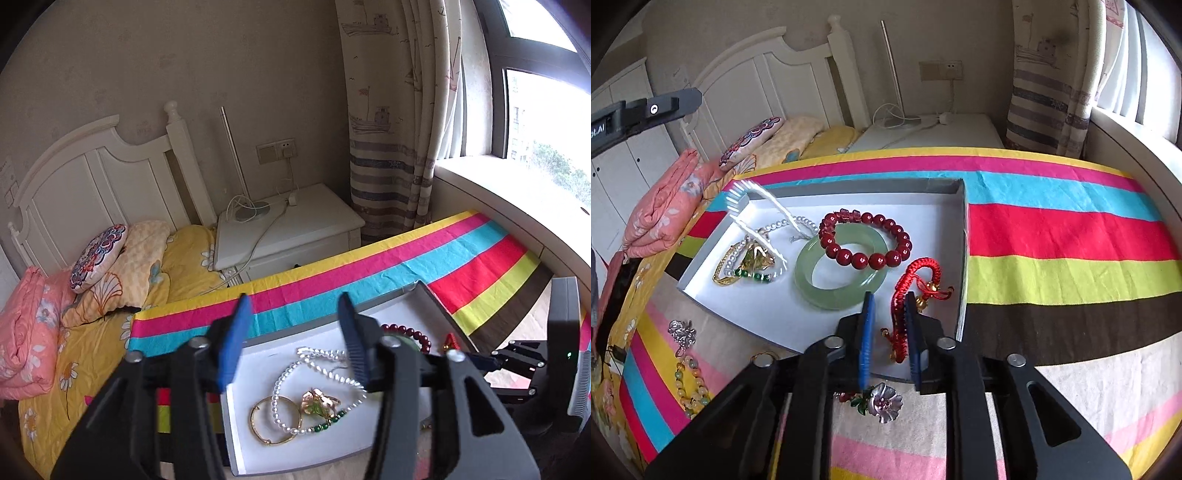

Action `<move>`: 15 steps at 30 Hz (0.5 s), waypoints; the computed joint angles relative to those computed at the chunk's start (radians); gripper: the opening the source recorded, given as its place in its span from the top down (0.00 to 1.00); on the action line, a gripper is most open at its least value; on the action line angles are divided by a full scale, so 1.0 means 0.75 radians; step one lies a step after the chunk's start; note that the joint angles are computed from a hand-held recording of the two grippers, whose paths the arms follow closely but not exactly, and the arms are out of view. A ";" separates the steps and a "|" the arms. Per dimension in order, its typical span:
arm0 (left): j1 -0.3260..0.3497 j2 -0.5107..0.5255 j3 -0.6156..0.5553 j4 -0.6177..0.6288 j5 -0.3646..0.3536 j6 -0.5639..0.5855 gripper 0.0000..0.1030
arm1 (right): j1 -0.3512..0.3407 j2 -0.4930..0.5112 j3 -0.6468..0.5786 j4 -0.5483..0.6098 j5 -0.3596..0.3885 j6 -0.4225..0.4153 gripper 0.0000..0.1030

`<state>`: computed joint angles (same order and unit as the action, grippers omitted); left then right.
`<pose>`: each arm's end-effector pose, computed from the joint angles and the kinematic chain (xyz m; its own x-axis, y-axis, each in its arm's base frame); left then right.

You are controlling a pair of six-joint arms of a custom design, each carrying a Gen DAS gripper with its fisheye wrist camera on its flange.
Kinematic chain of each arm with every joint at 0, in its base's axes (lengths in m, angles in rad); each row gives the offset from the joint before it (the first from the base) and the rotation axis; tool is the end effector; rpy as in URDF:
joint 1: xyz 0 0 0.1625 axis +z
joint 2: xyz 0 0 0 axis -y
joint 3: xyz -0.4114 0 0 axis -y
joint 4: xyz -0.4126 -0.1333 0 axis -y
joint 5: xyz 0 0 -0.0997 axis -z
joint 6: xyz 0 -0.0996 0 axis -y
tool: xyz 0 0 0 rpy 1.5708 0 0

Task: Organize jewelry
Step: 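Lower the pearl necklace and red string bracelet into the tray, open both tools, then withdraw both tools from the tray toward the remaining jewelry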

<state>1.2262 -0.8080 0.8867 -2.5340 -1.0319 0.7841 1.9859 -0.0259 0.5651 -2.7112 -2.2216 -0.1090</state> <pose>-0.1051 -0.8387 0.4504 -0.5157 0.3619 -0.7766 0.8167 0.4814 -0.3181 0.4266 -0.7872 -0.0476 -0.8249 -0.0893 0.5582 -0.4248 0.7493 -0.5079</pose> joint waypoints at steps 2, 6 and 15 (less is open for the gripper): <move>0.010 -0.007 0.013 -0.005 0.002 -0.009 0.43 | -0.004 -0.024 0.045 -0.019 0.045 0.002 0.56; 0.031 -0.039 0.054 -0.028 -0.015 -0.022 0.35 | 0.014 -0.037 0.075 -0.033 0.041 -0.028 0.49; 0.084 -0.235 0.324 -0.131 -0.088 -0.088 0.17 | 0.015 -0.236 0.438 -0.170 0.140 -0.028 0.46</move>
<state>1.2895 -0.9840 1.1300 -2.6321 -1.0981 0.7177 1.9973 -0.2031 0.8934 -2.8389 -2.1164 -0.1300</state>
